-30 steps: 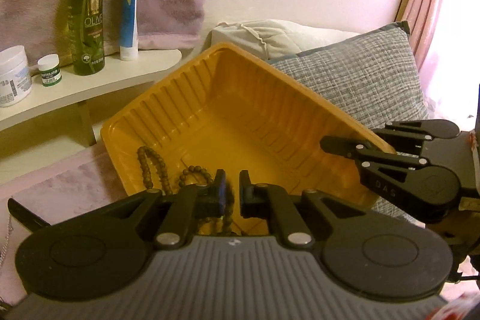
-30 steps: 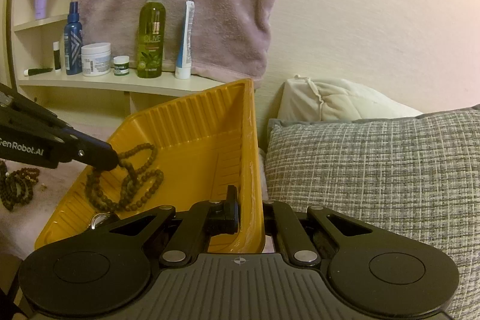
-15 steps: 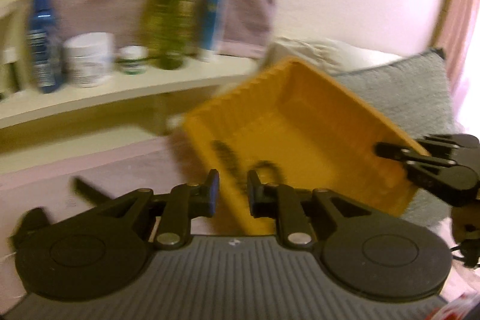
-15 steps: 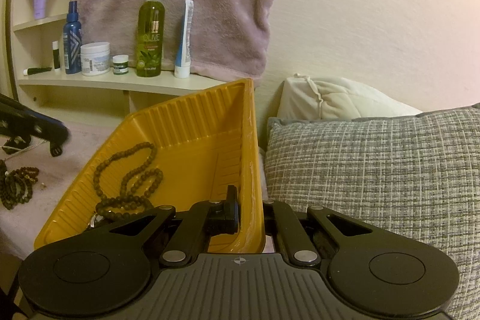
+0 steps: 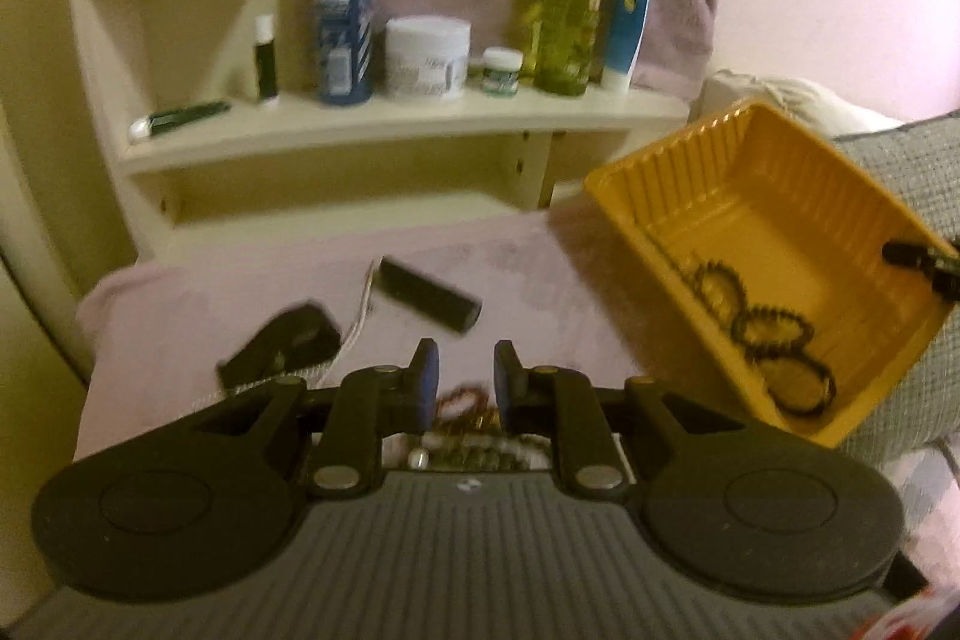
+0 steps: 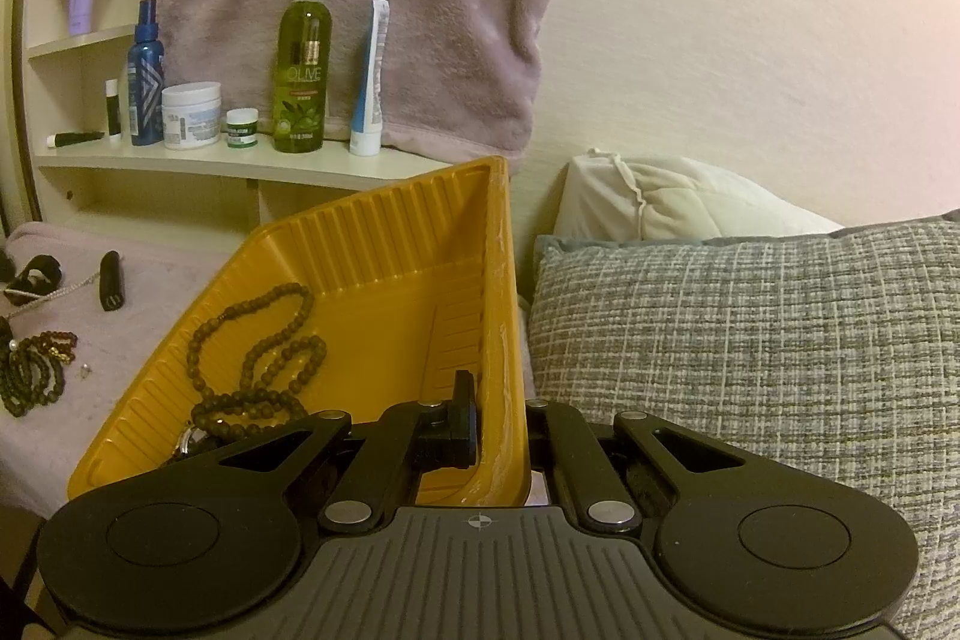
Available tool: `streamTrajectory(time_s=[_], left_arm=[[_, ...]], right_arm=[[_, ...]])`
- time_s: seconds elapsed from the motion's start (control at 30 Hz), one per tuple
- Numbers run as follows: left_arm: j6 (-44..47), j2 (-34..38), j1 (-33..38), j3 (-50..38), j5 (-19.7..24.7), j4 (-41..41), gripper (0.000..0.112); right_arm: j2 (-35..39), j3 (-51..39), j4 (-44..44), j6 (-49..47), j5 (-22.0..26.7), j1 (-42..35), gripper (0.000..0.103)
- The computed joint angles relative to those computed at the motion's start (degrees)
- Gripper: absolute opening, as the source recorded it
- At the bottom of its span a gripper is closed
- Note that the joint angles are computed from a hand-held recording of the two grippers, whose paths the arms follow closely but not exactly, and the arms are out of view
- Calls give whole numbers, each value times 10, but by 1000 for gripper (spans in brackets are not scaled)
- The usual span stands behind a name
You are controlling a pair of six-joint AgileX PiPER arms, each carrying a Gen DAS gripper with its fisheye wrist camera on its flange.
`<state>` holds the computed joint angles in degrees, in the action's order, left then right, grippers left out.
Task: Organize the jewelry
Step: 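Move the open left tool back over the dark green bead pile, then grasp a long dark green bead strand with the left tool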
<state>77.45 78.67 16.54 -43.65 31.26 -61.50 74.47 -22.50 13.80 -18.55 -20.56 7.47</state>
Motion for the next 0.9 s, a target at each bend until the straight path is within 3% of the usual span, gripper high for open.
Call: streamTrajectory(time_s=[0.27,0.43,0.57,0.9], left_arm=[[83,-47,47,100,0,-37,17],[128,-70,62,143,-36,-54,17],[158,-60,66,149,-65,-58,17],[247,-19,53,141,-89,-86,18]], right_arm=[[-1,1,9,-7,0,2,4],[-2,2,6,-5,2,1,4],[-1,2,6,-4,2,0,4],[-3,2,15,-13,3,3,4]])
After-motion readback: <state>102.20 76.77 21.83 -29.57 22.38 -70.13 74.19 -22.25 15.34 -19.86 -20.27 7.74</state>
